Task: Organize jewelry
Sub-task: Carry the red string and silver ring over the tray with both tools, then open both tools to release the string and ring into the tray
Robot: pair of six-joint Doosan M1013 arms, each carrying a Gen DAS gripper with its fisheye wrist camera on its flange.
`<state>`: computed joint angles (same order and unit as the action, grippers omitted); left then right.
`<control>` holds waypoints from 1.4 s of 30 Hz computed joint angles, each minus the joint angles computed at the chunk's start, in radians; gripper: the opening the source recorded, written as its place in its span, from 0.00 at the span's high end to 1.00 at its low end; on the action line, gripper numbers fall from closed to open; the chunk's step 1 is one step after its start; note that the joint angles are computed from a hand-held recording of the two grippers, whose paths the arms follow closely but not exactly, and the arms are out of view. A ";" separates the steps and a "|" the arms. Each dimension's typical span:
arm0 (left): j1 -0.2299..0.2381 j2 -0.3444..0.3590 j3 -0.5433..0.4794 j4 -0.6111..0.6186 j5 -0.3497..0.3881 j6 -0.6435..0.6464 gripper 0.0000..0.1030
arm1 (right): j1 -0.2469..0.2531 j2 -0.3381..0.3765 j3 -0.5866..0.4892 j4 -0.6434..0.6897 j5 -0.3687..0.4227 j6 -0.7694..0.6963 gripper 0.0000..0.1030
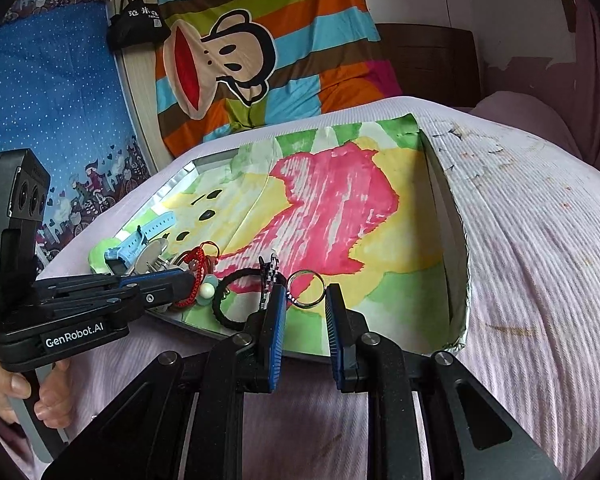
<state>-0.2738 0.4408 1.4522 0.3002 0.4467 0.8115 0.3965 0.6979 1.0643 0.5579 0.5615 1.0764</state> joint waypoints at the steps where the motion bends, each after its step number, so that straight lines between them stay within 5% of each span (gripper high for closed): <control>1: 0.000 0.000 0.000 -0.003 0.001 0.003 0.92 | 0.000 0.000 0.000 -0.001 0.001 0.001 0.83; 16: 0.005 -0.008 0.012 -0.011 -0.013 -0.015 0.92 | 0.003 0.005 -0.012 -0.033 0.020 0.029 0.83; 30: 0.008 -0.030 0.043 0.038 -0.066 -0.083 0.79 | -0.004 0.003 -0.002 0.017 0.019 -0.005 0.82; 36: -0.002 -0.054 0.080 0.215 -0.099 -0.256 0.65 | -0.004 -0.014 0.032 0.066 -0.023 -0.050 0.78; 38: -0.008 -0.065 0.096 0.306 -0.107 -0.340 0.62 | -0.002 -0.029 0.061 0.092 -0.068 -0.082 0.65; 42: -0.021 -0.088 0.129 0.479 -0.113 -0.494 0.52 | -0.001 -0.060 0.123 0.237 -0.150 -0.222 0.55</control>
